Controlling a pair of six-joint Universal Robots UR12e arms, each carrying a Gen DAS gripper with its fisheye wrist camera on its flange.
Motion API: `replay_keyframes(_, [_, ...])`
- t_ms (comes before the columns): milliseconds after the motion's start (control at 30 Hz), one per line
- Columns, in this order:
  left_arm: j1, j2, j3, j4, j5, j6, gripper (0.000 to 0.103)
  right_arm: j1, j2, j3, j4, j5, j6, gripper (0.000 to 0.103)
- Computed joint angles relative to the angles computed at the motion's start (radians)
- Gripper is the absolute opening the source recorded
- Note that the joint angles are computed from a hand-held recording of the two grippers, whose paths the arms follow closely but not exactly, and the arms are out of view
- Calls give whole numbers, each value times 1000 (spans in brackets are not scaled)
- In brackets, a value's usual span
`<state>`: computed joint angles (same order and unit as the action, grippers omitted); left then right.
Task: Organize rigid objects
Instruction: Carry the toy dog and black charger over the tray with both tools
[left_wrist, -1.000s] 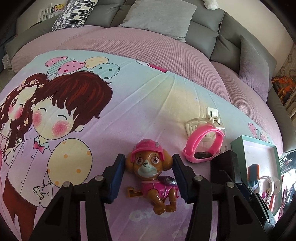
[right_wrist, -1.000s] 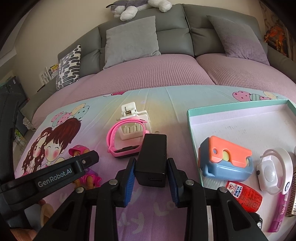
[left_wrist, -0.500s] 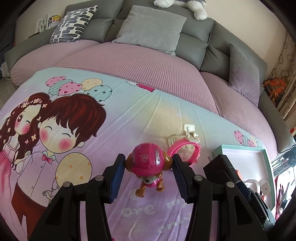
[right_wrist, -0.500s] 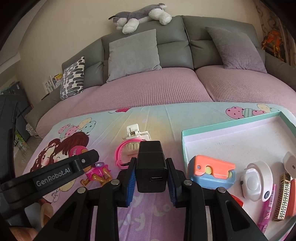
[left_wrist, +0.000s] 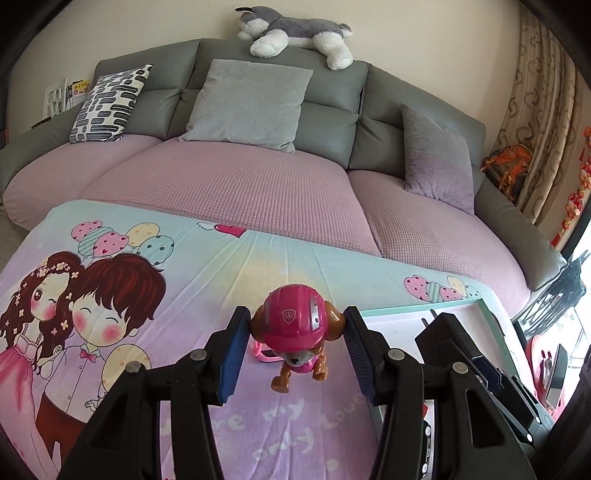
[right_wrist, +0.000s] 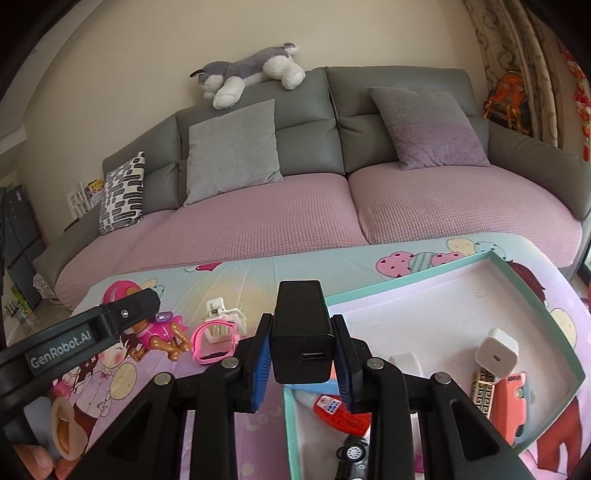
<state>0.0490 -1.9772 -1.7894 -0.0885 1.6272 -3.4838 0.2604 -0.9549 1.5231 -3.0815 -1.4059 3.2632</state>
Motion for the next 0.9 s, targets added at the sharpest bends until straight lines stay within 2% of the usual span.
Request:
replay_keyframes(233, [-35, -10, 27, -2, -29, 60, 53, -36, -25, 30, -8, -42, 49, 32])
replay_keyframes(500, [-71, -33, 64, -24, -91, 136, 53, -61, -46, 57, -10, -89, 60, 32])
replay_keyframes(900, [-99, -66, 106, -94, -193, 184, 53, -93, -64, 82, 42, -107, 93, 32])
